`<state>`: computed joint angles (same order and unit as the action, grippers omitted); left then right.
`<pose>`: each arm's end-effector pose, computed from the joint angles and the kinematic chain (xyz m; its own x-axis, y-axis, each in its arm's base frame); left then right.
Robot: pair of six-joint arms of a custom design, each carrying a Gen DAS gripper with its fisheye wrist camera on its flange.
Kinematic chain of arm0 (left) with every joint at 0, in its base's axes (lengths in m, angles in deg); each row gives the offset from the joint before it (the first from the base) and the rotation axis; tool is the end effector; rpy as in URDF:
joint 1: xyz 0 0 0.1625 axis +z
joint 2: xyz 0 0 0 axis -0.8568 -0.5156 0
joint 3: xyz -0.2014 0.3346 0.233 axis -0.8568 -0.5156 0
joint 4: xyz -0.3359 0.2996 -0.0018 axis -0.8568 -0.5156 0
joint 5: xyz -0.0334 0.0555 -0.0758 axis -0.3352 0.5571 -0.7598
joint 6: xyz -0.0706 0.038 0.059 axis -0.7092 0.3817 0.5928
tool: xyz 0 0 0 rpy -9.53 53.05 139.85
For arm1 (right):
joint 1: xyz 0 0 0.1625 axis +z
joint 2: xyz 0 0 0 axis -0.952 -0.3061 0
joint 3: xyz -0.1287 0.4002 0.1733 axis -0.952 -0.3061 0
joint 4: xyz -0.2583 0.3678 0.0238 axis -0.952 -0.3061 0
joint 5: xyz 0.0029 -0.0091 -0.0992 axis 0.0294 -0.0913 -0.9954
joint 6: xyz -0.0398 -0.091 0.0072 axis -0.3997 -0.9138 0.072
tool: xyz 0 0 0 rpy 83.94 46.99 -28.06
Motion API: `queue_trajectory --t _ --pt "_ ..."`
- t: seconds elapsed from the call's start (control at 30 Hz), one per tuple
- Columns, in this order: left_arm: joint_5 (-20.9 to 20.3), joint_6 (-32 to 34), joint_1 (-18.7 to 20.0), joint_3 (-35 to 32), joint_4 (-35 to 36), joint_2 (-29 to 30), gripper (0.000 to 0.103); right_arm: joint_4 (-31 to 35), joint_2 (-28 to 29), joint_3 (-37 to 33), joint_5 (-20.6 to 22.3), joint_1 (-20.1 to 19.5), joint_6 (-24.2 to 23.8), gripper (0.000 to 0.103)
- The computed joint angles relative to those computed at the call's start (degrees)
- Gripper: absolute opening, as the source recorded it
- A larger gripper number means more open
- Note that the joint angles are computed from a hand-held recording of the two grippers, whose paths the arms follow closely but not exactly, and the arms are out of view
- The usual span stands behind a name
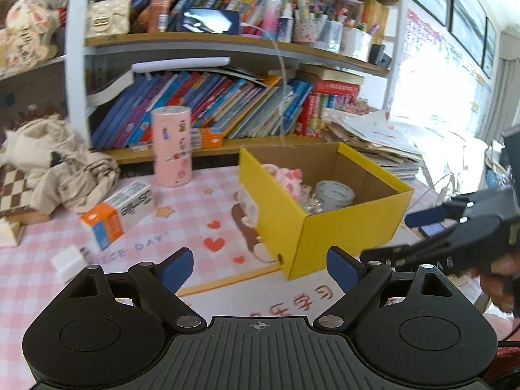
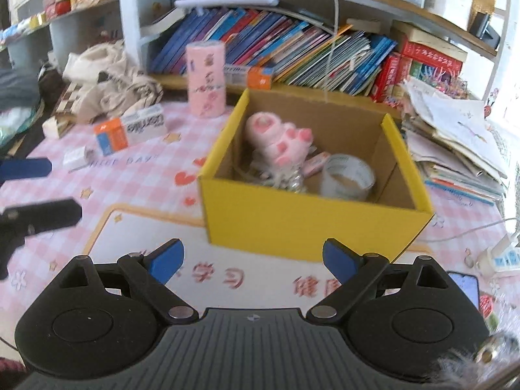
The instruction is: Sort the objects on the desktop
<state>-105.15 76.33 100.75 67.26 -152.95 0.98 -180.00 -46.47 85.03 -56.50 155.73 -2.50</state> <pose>-0.3595 -0.6033 -0.0052 -0.7702 0.1627 -0.6167 0.5902 0.5483 -0.5925 0.0333 -0.6606 0.3425 -0.6232 -0.3774 0.6849 -0.7052 0.6499 -0.2835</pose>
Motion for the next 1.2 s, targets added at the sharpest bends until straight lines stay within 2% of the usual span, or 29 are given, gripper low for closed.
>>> queue_trajectory --t 0.2,0.5,0.77,0.93,1.2 --pt "4.5 -5.8 -0.8 4.8 0.1 -2.2 0.092 -4.8 0.6 4.3 -0.7 0.7 -1.5 0.093" --pt "11.4 -15.1 -2.1 11.4 3.5 -5.6 0.092 -7.0 2.1 7.6 -0.7 2.2 -4.7 0.094" --pt "14.0 -17.8 -3.1 15.1 4.3 -7.9 0.092 -6.7 2.6 9.6 0.1 3.7 -7.3 0.097" --pt "15.0 -19.6 -3.5 16.9 5.2 -9.1 0.096 -7.0 2.9 10.2 -0.2 4.4 -7.0 0.097" --pt "14.8 -20.3 -3.6 19.0 5.2 -10.6 0.096 -7.3 3.3 11.4 -1.6 5.3 -6.4 0.098"
